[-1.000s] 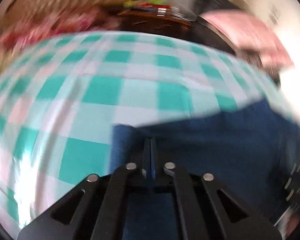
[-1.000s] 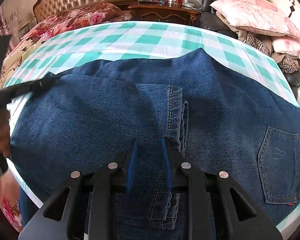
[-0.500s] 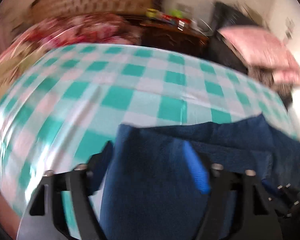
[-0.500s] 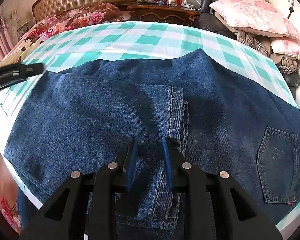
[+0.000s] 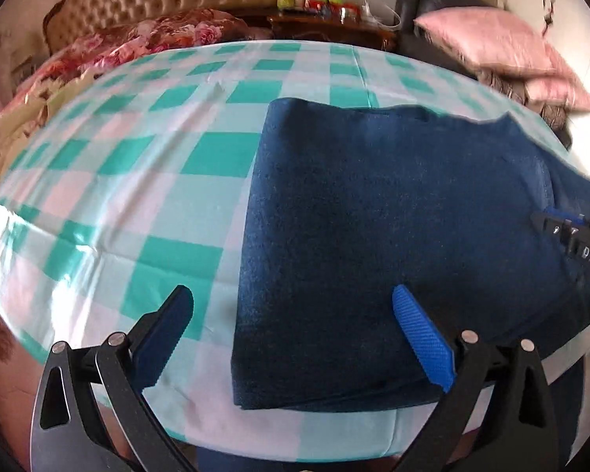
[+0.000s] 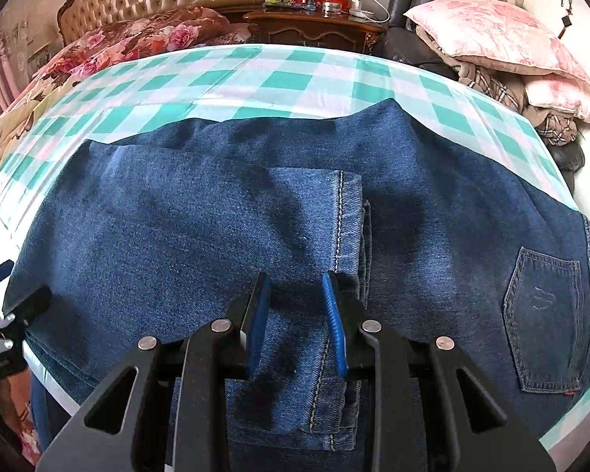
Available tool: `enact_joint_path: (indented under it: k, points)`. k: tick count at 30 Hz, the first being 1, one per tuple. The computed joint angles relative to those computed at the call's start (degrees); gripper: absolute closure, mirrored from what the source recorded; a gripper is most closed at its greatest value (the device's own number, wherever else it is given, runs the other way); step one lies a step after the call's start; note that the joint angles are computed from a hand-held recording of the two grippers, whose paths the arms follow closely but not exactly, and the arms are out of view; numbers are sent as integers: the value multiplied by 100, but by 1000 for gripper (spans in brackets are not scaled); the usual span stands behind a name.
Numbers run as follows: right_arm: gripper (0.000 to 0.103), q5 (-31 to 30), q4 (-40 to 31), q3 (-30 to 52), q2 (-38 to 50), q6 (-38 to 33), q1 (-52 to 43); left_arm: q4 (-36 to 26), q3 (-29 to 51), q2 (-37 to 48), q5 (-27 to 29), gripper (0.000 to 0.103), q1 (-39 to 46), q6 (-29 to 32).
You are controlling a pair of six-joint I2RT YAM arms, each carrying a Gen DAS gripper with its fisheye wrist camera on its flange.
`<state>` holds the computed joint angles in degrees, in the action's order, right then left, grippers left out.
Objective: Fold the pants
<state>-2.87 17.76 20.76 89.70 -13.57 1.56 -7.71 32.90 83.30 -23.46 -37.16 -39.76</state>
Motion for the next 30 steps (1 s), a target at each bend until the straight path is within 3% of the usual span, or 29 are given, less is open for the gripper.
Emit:
enact_joint_path:
  k: [2, 3, 4, 5, 11, 14, 17, 19, 22, 25, 30]
  points:
    - [71, -119, -163, 79, -6, 55, -41, 211, -150, -19, -72, 2, -58, 49]
    - [52, -550, -449, 191, -17, 4, -198, 262, -159, 51, -110, 2, -80, 165]
    - [17, -1077, -827, 348, -2, -125, -345, 314, -183, 62, -111, 1, -65, 193]
    - [7, -1325, -1075, 398, -68, -161, -365, 329, -204, 54, -37, 1, -20, 172]
    - [5, -969, -1317, 309, -904, 196, -198, 280, -160, 82, 22, 1, 39, 207]
    - [5, -150, -1360, 659, -841, 341, 53, 342, -191, 87, -45, 1, 13, 181]
    - [5, 949, -896, 914, -485, 480, 309, 287, -178, 61, -26, 1, 33, 144]
    - [5, 902, -775, 1039, -334, 478, 281, 161, -208, -116, -309, 17, -105, 19]
    - [5, 865, -571, 1131, -66, 590, 350, 84, -314, -499, -870, 26, -498, 31]
    - [5, 810, -512, 1142, 103, 668, 479, 84, -355, -623, -960, 27, -724, 64]
    - [5, 1024, -413, 1163, 627, 759, 766, 147, -318, -151, -629, 29, -687, -248]
